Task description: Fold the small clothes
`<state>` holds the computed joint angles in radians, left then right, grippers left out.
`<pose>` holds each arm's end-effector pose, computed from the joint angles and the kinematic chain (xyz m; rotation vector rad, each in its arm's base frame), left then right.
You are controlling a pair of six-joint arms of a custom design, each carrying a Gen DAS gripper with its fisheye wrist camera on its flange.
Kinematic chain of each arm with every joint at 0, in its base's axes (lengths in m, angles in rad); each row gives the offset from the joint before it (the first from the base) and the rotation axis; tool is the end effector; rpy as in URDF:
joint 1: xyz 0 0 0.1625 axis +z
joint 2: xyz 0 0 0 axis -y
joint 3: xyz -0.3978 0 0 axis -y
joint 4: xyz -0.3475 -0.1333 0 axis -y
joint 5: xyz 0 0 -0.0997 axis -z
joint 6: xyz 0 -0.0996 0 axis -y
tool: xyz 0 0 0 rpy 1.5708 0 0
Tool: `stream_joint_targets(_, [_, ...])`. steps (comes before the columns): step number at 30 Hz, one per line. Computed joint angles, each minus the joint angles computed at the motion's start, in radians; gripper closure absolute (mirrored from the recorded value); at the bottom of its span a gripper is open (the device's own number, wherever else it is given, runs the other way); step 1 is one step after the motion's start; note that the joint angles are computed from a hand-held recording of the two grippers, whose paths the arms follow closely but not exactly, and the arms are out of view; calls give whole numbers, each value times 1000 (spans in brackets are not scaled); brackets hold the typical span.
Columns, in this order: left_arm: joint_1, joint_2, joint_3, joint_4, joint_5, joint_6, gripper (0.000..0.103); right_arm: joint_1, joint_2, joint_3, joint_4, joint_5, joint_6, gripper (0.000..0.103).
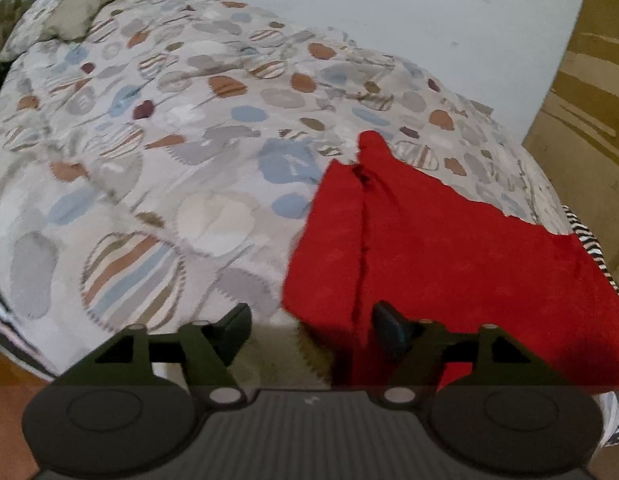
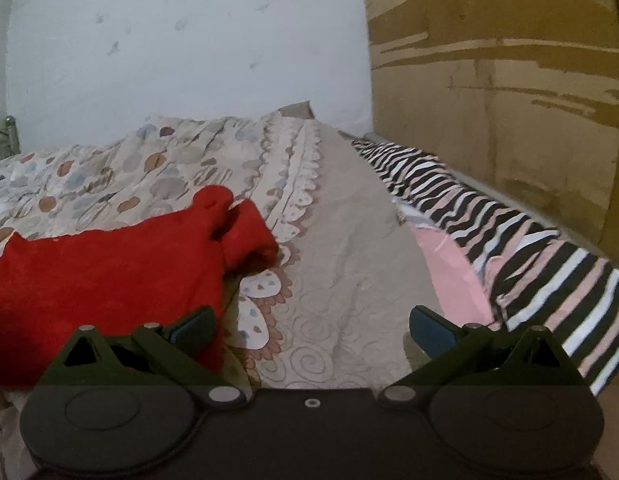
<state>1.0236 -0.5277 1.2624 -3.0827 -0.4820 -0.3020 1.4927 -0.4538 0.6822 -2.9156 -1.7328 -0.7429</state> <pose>-0.1776 -0.7173 0.1669 -0.2596 2.1459 -1.3060 0.0523 -0.8347 0.3046 0.6331 -2.1873 1.2284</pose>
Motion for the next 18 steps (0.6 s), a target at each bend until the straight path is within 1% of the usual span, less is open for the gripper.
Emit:
stream_joint_targets(1, [-3, -9, 17, 2, 11, -20, 22, 3, -5, 13, -12, -8, 5, 1])
stream_joint_targets(3, [-13, -28, 50, 22, 39, -68, 21, 9, -18, 40, -32, -19, 9, 1])
stream_joint_targets(5, [-20, -49, 85, 31, 49, -101, 15, 16, -28, 66, -59, -18, -1, 1])
stream_joint_targets(7, [-25, -64, 115, -1, 37, -113, 5, 25, -33, 87, -87, 6, -36, 1])
stream_joint_targets(9, [-30, -70, 140, -66, 23, -104, 1, 37, -27, 94, -106, 31, -77, 0])
stream_joint_targets(11, [-33, -69, 147, -106, 12, -100, 1, 50, -11, 82, -98, 64, -120, 0])
stream_joint_targets(14, [-35, -78, 156, -96, -10, -124, 1, 71, 36, 25, -53, 94, -176, 0])
stream_joint_targets(18, [-40, -80, 159, -74, 0, -160, 1, 92, 91, -37, 14, 155, -239, 0])
